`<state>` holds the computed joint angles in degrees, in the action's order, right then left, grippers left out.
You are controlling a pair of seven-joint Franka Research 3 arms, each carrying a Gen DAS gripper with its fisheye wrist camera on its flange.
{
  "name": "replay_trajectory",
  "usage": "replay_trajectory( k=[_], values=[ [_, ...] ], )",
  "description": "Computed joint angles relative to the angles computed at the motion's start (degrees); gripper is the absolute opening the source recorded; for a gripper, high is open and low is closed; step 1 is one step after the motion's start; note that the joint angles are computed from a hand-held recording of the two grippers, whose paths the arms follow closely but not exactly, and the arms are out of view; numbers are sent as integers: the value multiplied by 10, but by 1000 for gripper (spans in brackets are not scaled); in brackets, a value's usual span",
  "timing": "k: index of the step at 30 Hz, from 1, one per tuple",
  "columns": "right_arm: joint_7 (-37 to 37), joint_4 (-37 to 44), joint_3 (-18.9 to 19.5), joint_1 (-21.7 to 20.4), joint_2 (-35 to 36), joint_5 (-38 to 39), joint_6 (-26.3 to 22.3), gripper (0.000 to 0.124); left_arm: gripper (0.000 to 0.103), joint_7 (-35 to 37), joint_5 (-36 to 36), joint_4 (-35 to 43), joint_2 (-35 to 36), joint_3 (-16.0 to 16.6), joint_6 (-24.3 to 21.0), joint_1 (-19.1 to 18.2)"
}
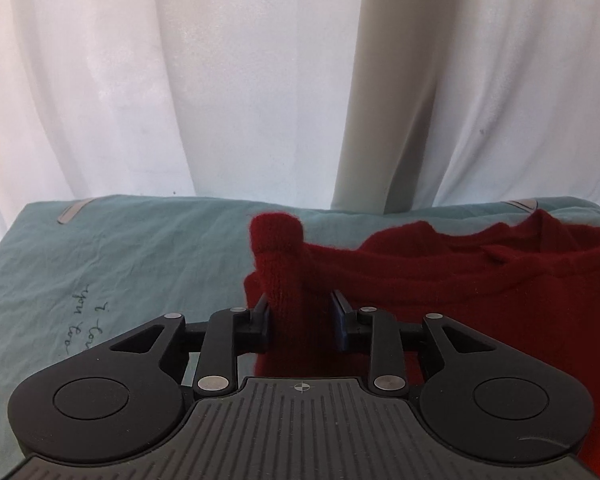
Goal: Fold small clothes
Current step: 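Grasp the cardigan's other side edge with both grippers and fold it over, then open both grippers and release the folded edge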
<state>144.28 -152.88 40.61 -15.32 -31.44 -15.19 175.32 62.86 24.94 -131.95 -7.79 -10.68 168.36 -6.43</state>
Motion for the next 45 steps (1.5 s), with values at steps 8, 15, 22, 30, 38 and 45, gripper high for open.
replay_trajectory(
  k=[8, 15, 22, 30, 38, 45],
  values=[
    [-19, 1, -36, 31, 29, 25, 11, 14, 14, -10, 27, 8, 5, -7, -24, -1],
    [3, 11, 60, -58, -39, -15, 3, 9, 12, -82, 92, 9, -12, -13, -6, 23],
    [26, 42, 140, -159, -91, -26, -9, 8, 12, -255, 248, 56, 8, -42, -14, 68],
    [27, 92, 236, -256, -78, -58, -63, 12, 19, -345, 386, 95, 61, -35, -149, 12],
    [104, 49, 156, -122, -133, -53, -119, 37, 35, -361, 303, -21, -70, -23, -34, -6],
    [61, 73, 211, -91, -32, -63, 59, 34, 61, -257, 203, -33, -28, -62, 15, -49]
  ],
)
